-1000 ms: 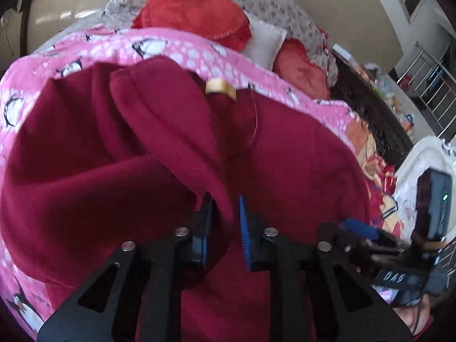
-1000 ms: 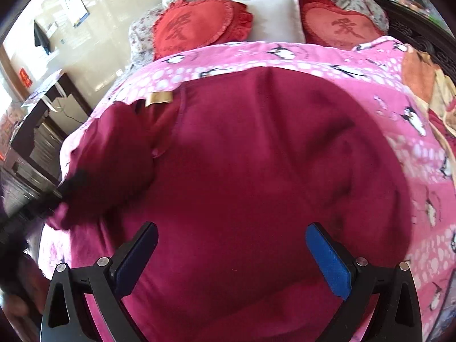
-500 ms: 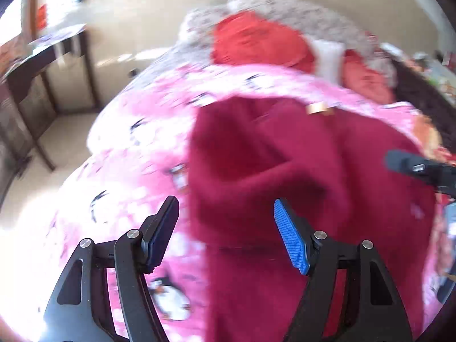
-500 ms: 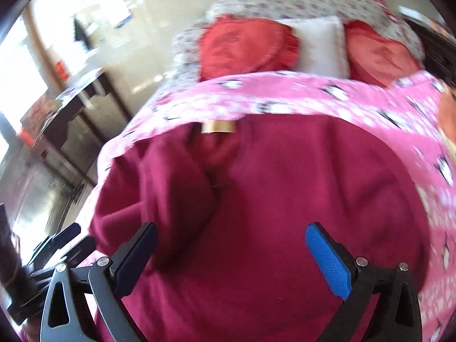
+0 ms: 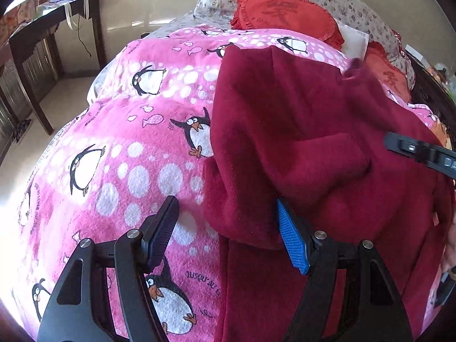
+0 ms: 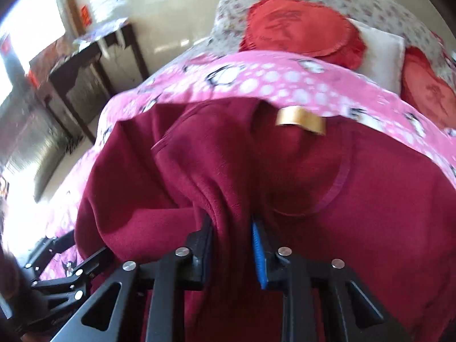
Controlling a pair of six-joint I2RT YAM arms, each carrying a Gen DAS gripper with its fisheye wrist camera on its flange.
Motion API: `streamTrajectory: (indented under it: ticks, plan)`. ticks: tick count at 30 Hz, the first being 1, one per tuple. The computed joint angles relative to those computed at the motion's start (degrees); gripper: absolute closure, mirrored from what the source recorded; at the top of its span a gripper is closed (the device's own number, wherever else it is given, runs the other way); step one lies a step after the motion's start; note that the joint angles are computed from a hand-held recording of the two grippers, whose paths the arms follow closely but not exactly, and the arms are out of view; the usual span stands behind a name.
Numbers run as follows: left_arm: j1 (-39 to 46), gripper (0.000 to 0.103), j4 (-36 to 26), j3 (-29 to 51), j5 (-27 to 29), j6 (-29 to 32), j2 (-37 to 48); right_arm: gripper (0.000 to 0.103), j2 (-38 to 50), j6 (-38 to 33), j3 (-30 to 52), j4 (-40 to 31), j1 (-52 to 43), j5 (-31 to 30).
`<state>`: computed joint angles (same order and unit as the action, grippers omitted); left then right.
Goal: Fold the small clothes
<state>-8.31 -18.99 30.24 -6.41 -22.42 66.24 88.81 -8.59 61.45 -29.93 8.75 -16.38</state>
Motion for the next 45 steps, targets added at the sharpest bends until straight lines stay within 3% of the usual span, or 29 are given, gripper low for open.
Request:
streamTrajectory:
  ticks: [5, 7, 8, 11, 14, 16, 21, 25, 32, 34, 37, 38, 42, 45]
  plan:
    - [0.86, 0.033, 2.29, -1.63, 1.54, -0.16, -0.69, 0.081, -8.42, -5.84, -4.7, -7.96, -14.84, -2.42]
    - [0.78, 0.033, 3.93, -2.85, 1.35, -0.38, -1.11, 0.072, -6.49, -8.78, -3.76, -14.73, -20.33, -2.92]
    - [0.46, 0.032, 4.52, -3.63, 0.98, -0.67, -1.79, 0.062, -5.7, -9.76, -3.22, -16.94, -21.85, -3.59]
    - [0.2, 0.032, 5.67, -5.02, 0.81, -1.2, -3.04, 0.058, -6.97, -11.72, -1.94, -21.23, -24.6, -9.44]
    - [1.78, 0.032, 6.08, -5.98, 3.21, -1.4, -4.66, 0.052, -7.61, -11.96, 0.64, -23.15, -20.58, -16.3]
    - [3.86, 0.032, 7.09, -7.4, 6.22, -1.34, -6.39, 0.052, -7.18, -9.21, 1.69, -20.6, -14.21, -18.56]
    - [7.53, 0.032, 10.15, -11.12, 11.48, -1.5, -10.21, 0.052, -3.07, -4.51, 3.97, -8.19, 1.04, -15.32]
    - [9.48, 0.032, 14.75, -15.15, 14.33, -2.24, -12.9, 0.052, 8.55, -4.86, 9.2, 0.38, 11.89, -10.25]
    - [17.38, 0.025, 19.23, -18.31, 25.94, -2.33, -14.5, 0.052, 23.71, -6.87, 18.05, 4.2, 17.68, -5.05]
    - [17.67, 0.025, 18.98, -18.36, 26.46, -2.36, -15.04, 0.059, 24.78, -7.44, 18.85, 2.84, 16.52, -7.76]
    - [18.3, 0.025, 18.96, -18.74, 27.52, -2.68, -16.03, 0.086, 22.74, -9.91, 17.38, 3.33, 17.15, -6.15]
    - [18.73, 0.025, 19.25, -18.9, 28.1, -2.8, -16.11, 0.1, 22.16, -10.86, 17.54, 2.54, 16.69, -7.53]
    - [20.05, 0.025, 19.95, -19.65, 29.72, -2.79, -16.56, 0.1, 18.11, -10.37, 16.93, 3.19, 15.39, -7.81]
    - [20.68, 0.025, 20.38, -19.89, 30.6, -2.87, -16.63, 0.1, 18.75, -8.96, 18.36, 5.22, 16.71, -2.3]
